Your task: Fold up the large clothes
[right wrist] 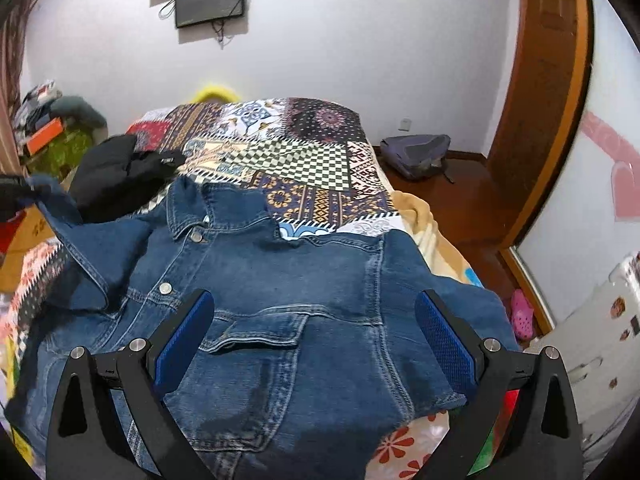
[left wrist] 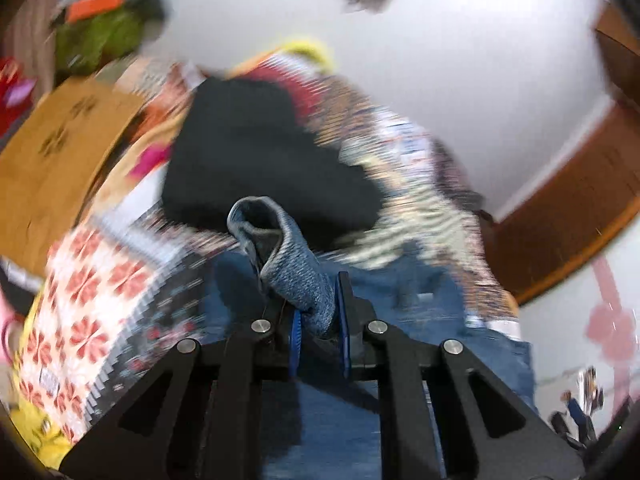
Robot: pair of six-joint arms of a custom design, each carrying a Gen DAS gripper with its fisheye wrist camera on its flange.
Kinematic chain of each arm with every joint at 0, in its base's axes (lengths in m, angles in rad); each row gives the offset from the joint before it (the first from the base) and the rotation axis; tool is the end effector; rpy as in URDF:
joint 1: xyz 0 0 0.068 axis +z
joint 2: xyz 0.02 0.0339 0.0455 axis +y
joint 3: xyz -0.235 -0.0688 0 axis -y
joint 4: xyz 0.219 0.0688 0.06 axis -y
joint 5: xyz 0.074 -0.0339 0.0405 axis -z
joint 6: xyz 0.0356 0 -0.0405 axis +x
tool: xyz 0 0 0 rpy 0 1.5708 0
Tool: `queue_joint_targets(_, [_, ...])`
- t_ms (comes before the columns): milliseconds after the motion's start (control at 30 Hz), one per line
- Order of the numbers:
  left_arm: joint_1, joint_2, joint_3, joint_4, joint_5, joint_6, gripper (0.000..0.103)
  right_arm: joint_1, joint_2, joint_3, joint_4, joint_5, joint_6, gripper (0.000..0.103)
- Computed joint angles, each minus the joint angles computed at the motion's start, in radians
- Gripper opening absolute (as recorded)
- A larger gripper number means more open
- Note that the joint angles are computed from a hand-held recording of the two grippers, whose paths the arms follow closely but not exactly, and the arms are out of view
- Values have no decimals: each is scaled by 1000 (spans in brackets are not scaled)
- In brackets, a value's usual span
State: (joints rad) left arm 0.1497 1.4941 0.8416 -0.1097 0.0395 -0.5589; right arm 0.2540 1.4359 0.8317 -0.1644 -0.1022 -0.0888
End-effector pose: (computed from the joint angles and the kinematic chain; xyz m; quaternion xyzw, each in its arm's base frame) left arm 0.2886 0.0421 0.1869 -0.3116 0.8648 -0.0977 0.3814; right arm 0.2714 0.0742 0.1953 -0.1765 0.9026 0.0790 0.3847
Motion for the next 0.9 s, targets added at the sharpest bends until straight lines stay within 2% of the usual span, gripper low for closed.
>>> queue_joint_targets(200, [-259, 82, 273, -85, -101, 30, 14, -79, -24, -14, 2, -48, -8, 100])
queue_joint_targets(267, [-336, 152, 380, -106, -127, 50, 13, -108, -34, -22, 4, -56, -16, 100])
queue_joint_targets(467, [-494, 423, 668, -182, -129, 74, 13, -200, -47, -37, 2, -82, -44, 100])
queue_joint_targets(633, [-570, 647, 831, -274, -86, 59, 13, -261, -33, -37, -10, -105, -54, 100])
queue_joint_targets(800, [-642, 766, 879, -332, -44, 31, 14, -313, -1, -26, -38, -171, -26, 100])
queue_joint_targets(867, [-655, 790, 884, -338, -27, 30, 16, -316, 4, -27, -41, -170, -29, 100])
queue_joint_targets(900, [-664, 797, 882, -339, -21, 29, 21, -316, 5, -27, -42, -166, -31, 100])
